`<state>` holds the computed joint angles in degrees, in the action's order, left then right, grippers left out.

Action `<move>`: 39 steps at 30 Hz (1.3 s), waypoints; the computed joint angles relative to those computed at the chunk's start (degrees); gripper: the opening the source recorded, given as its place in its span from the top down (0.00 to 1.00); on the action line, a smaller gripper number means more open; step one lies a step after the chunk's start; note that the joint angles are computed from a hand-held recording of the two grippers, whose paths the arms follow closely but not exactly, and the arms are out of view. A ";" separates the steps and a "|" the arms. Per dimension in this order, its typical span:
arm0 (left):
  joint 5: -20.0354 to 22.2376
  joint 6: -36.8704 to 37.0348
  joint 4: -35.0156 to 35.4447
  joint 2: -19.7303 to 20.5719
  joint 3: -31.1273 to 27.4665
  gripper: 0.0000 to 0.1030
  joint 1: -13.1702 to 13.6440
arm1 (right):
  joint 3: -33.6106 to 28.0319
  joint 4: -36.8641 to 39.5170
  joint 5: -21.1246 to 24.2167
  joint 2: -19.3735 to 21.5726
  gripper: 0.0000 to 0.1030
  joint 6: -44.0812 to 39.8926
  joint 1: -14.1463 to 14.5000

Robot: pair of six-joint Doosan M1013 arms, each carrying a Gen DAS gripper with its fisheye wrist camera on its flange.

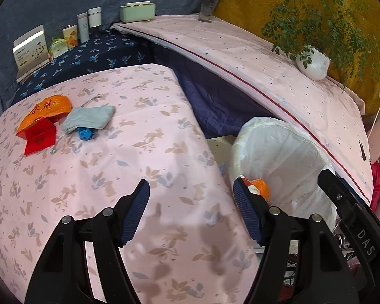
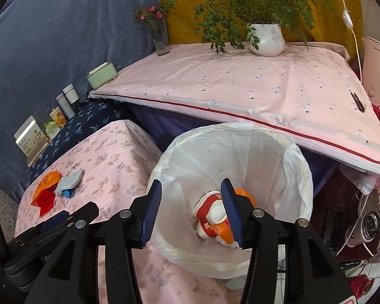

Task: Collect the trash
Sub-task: 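Withdraw both open tools from the bin back over the bed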

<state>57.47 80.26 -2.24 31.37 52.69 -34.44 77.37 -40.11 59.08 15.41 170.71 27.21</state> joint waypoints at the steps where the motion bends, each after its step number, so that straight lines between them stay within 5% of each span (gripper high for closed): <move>1: -0.13 -0.26 0.09 -0.16 0.32 0.37 0.26 | -0.30 0.11 0.04 0.22 0.53 -0.29 0.16; 22: -0.65 -5.27 1.45 -1.07 3.44 0.37 7.16 | -11.28 4.91 1.23 8.36 0.53 -10.58 3.10; 39: -1.68 -7.61 6.12 0.72 2.24 0.31 14.12 | -27.10 12.54 3.69 19.59 0.53 -22.84 4.23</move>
